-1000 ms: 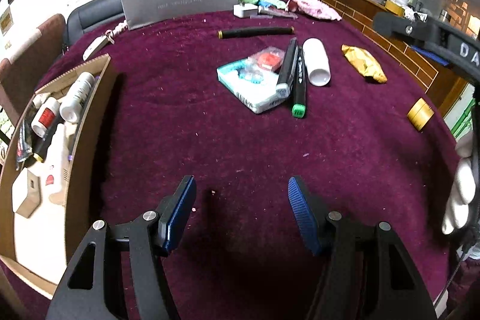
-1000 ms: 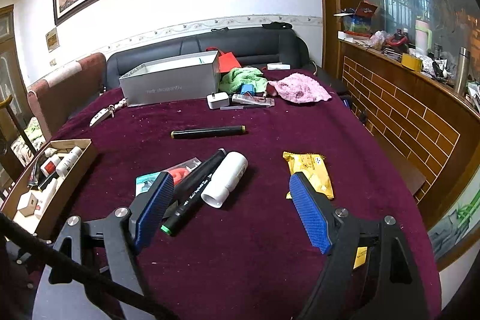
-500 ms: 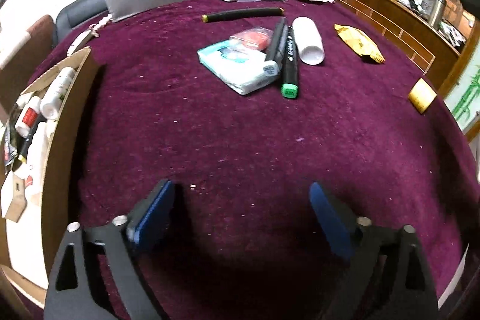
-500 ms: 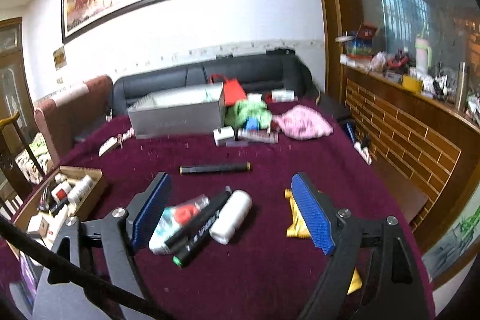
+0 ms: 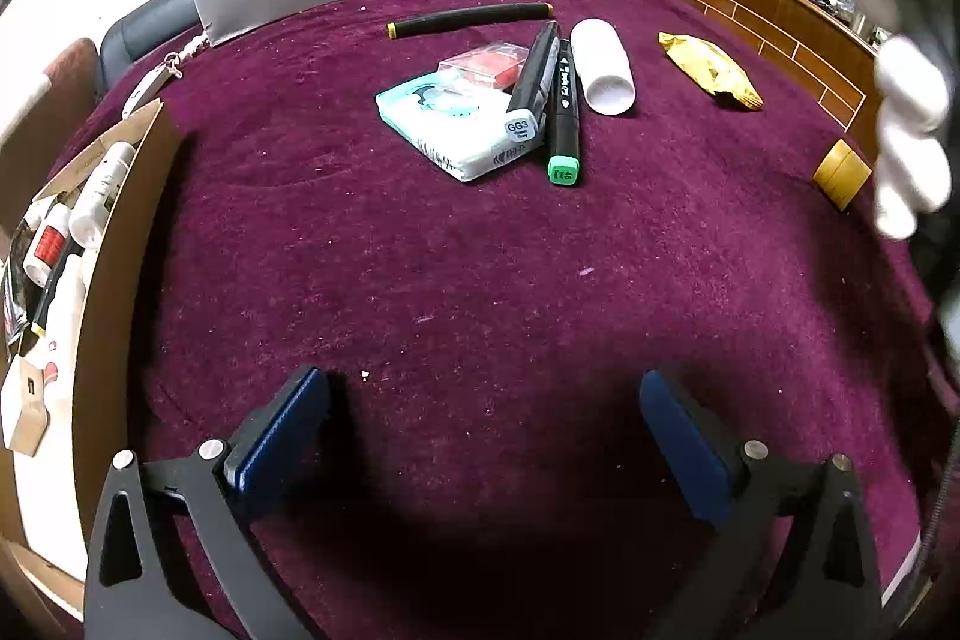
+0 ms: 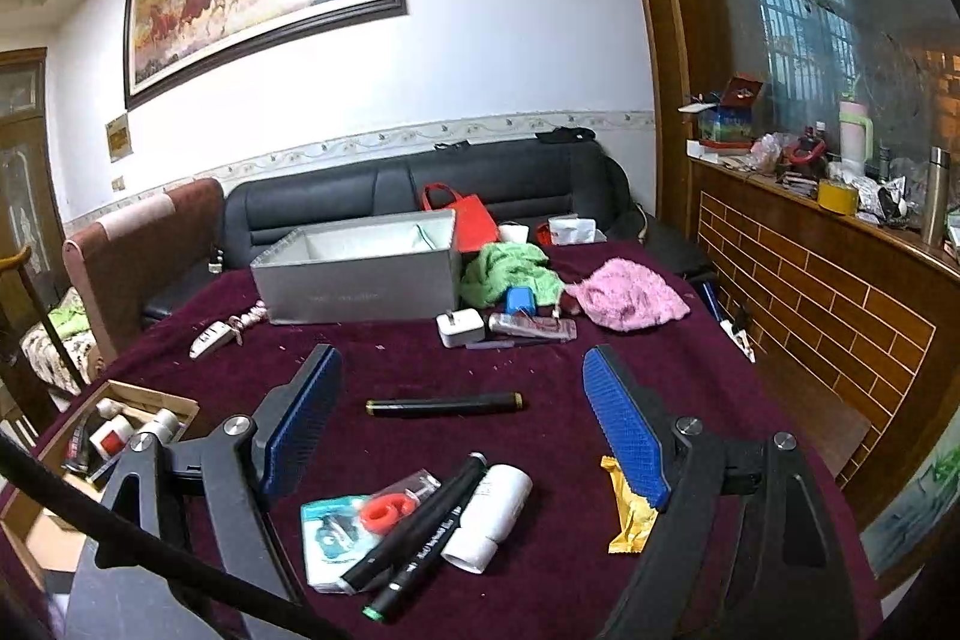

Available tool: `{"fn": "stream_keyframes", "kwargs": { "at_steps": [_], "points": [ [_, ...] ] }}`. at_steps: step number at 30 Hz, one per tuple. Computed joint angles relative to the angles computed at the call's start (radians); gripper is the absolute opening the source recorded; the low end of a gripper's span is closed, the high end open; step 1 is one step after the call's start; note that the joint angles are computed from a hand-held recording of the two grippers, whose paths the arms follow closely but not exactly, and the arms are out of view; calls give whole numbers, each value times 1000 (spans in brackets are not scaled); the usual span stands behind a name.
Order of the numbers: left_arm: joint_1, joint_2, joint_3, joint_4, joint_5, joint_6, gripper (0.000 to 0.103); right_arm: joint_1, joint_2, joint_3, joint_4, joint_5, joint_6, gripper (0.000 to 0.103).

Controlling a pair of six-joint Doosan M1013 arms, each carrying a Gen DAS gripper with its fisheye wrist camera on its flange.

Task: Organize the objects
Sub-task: 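Move both open tools back toward the items on the table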

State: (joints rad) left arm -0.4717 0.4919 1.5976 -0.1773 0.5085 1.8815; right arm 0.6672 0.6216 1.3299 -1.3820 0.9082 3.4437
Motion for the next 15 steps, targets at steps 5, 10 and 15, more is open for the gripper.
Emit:
{"fn": "stream_keyframes", "kwargs": {
  "at_steps": [5, 10, 15],
  "points": [
    [0, 0, -1, 1, 1, -2, 101, -15, -4, 26, 24, -5, 61, 83],
    [0, 0, -1, 1, 1, -2, 101, -25, -1, 32, 66, -19, 50, 83],
    [0, 0, 0, 9, -2, -13, 101, -25, 5, 25, 82, -14, 25, 82]
  ]
}}
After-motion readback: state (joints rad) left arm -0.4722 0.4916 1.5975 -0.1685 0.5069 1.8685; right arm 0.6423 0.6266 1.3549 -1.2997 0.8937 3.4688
